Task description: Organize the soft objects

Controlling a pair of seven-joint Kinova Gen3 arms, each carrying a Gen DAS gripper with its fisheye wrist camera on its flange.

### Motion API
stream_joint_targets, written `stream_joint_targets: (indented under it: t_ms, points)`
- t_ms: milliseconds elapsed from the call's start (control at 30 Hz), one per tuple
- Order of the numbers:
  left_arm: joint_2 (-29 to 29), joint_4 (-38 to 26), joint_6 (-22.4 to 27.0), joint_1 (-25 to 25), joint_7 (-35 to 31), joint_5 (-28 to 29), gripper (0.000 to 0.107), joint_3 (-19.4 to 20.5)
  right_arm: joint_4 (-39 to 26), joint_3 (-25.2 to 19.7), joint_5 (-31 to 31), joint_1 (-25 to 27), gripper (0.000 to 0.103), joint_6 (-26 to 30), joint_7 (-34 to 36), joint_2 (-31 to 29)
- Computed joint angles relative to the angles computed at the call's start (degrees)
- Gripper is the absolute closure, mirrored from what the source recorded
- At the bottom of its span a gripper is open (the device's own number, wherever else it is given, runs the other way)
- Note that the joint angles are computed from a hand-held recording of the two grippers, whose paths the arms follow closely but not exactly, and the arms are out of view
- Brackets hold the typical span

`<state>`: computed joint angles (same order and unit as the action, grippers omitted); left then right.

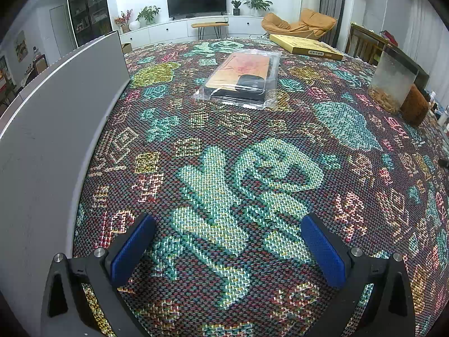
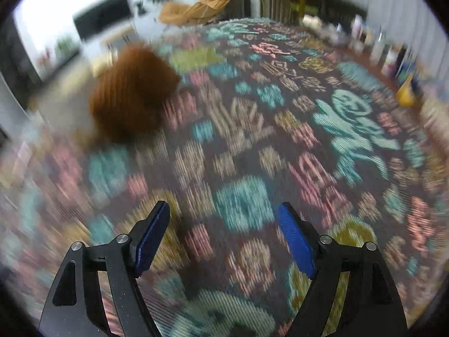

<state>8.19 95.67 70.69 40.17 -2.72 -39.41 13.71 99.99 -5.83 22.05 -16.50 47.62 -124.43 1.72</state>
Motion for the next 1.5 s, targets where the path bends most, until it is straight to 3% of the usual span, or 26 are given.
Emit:
stream_joint_targets:
  t_ms: [100, 200, 500, 833, 933, 1000, 1100, 1167, 1300, 1433, 1500]
  points:
    - [0.0, 0.0, 0.0, 0.0, 0.0, 0.0, 0.004, 0.0, 3.4, 0.5, 2.4, -0.4, 0.015, -2.7, -3.9, -1.7]
    - [0.0, 0.0, 0.0, 0.0, 0.0, 0.0, 0.004, 0.0, 4.7, 1.1, -0.8, 1.8, 0.014, -5.3, -1.1, -2.6]
    - [0.1, -0.1, 0.1, 0.0, 0.1, 0.0, 0.004, 0.0, 3.0, 0.4, 0.9, 3.1, 0.014, -5.6, -1.2, 0.3]
    - [0.0, 0.0, -0.1, -0.1, -0.3, 0.2, 0.004, -0.1, 3.3, 0.4, 1.0, 2.3, 0.014, -4.9, -1.8, -0.5]
    - [-0.9, 0.1, -1.9, -1.9, -3.4, 3.0, 0.004, -0.4, 3.3, 0.5, 1.0, 2.4, 0.014, -5.1, -1.7, -0.4]
    - [-0.1, -2.2, -0.2, -2.5, -6.6, 5.8, 0.004, -1.1, 3.4, 0.5, 0.9, 2.5, 0.014, -5.2, -1.6, -0.4]
    - [1.5, -7.1, 3.5, -7.6, -11.4, 12.5, 0.004, 0.8, 3.4, 0.4, 1.0, 2.4, 0.014, -5.1, -1.7, -0.4]
    - [1.3, -9.4, 2.8, -12.9, -16.1, 15.9, 0.005, 2.9, 3.3, 0.5, 1.0, 2.5, 0.014, -5.1, -1.6, -0.4]
    - [1.0, -13.9, -1.2, -23.5, -25.4, 16.0, 0.005, 7.6, 3.6, 0.1, 1.7, 1.9, 0.014, -4.5, -2.8, -0.9]
    - [7.9, -23.0, 0.5, -34.2, -34.7, 15.1, 0.005, 14.0, 3.5, -0.2, 2.2, 1.7, 0.014, -3.9, -3.5, -1.1]
    - [11.8, -26.8, 1.2, -37.7, -38.6, 16.0, 0.005, 15.4, 3.5, -0.2, 2.1, 1.8, 0.014, -4.1, -3.2, -1.0]
